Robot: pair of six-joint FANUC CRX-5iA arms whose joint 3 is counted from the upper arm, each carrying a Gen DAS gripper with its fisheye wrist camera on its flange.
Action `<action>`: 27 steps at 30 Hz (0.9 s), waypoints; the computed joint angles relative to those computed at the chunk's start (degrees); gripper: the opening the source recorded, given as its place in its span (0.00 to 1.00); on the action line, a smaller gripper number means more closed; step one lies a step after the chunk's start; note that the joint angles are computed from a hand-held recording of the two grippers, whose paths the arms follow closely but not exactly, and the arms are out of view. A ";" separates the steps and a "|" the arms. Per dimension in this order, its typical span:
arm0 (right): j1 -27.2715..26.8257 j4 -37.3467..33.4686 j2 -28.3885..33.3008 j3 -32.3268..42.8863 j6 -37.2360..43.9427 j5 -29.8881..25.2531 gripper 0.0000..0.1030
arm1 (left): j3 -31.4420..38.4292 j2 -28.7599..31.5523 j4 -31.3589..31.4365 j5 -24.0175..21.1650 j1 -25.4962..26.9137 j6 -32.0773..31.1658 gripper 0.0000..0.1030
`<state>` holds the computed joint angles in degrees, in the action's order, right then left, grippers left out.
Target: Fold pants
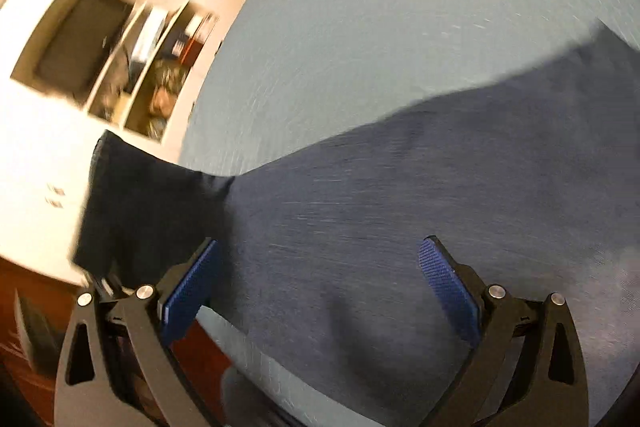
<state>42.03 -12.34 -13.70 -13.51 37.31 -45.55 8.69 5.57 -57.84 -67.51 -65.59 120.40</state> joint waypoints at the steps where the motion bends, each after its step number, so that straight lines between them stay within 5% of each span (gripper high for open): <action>1: -2.20 -4.16 -1.06 -0.75 2.66 0.19 0.94 | 0.49 2.48 -0.38 -0.30 -1.36 -1.11 0.08; 6: -9.76 -17.79 -4.50 -4.95 10.03 -1.27 0.94 | -1.00 7.77 -7.84 -4.92 -7.47 1.20 0.16; 8: -10.89 -20.51 -5.70 -6.27 11.63 -0.31 0.94 | -1.26 6.82 -7.56 -4.79 -7.20 1.23 0.36; 12: -10.69 -18.88 -5.11 -5.30 11.41 -1.68 0.94 | -2.82 5.41 -9.63 -3.86 -7.65 -1.82 0.57; 20: -6.60 -15.29 -1.28 -2.11 9.20 -2.26 0.94 | -4.55 2.25 -2.21 5.27 -3.96 -18.18 0.61; 25: -6.01 -14.96 -0.40 -1.61 8.49 -2.06 0.94 | -4.20 0.49 15.15 12.19 6.18 -30.58 0.62; 27: -5.97 -14.82 0.01 -1.30 8.59 -2.21 0.94 | -3.03 1.35 17.20 10.88 7.43 -33.50 0.36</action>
<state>36.06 -27.16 -13.69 -14.81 45.90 -47.76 5.66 6.92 -40.63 -56.63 -58.16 86.89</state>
